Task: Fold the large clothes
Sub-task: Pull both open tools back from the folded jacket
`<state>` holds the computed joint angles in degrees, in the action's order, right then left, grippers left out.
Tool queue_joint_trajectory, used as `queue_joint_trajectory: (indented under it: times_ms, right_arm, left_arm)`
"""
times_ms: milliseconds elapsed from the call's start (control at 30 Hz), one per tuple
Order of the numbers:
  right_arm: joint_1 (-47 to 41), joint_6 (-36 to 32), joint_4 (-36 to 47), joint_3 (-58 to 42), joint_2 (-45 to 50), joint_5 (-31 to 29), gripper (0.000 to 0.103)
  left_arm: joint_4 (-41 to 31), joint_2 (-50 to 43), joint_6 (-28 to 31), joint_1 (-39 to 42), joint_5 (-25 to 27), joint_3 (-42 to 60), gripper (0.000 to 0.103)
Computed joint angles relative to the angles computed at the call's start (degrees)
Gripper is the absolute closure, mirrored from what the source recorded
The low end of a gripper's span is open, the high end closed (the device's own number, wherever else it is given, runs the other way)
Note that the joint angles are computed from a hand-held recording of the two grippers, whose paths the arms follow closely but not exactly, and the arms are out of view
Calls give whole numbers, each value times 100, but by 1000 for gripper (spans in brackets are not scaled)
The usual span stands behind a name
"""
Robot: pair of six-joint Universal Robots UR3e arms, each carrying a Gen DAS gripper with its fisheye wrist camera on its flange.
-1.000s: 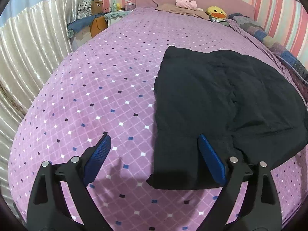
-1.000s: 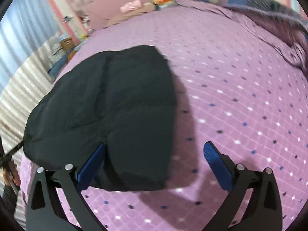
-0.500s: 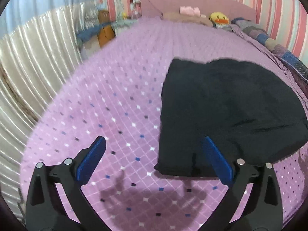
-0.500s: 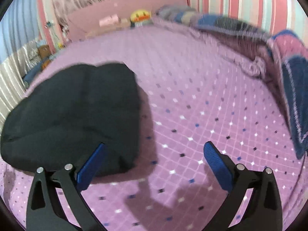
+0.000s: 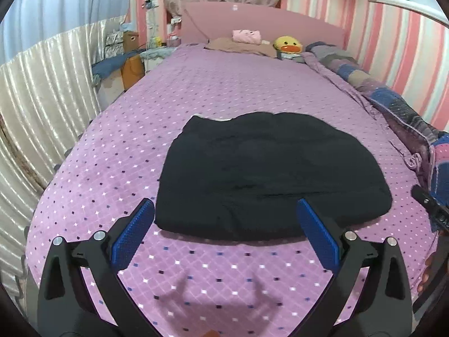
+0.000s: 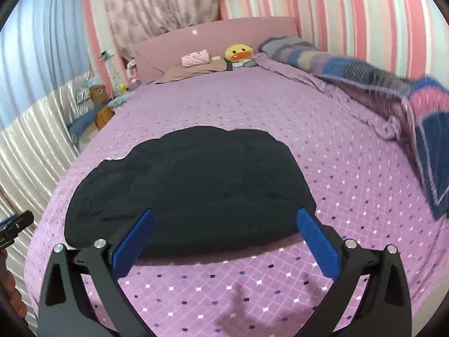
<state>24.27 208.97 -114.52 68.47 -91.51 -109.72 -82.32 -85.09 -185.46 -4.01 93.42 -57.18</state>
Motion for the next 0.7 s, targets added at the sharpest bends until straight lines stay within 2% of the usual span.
queue_joint_trajectory:
  times_ms: [100,267,400,500,700]
  right_arm:
    - [448,196,790,-1145,500,-485,2]
    - [604,218,1577,-2314,982,-621,2]
    - [684,251,1973,-3042,1279,-761,2]
    - [560,150,1933,-3044,1225,-658,2]
    - [846,108,2747,-4634,1978,-1088,2]
  left_arm:
    - [-177,-197,-177,-524,519,472,3]
    - [-662,-786,-289,-1135,1099,1589,3]
    - [-944,-1108,-343,-1249,1050,2311,3]
    - [-1129,-1308,-406,-1275,1034,2782,3]
    - [-1429,-1408,-468,-1203,889,3217,3]
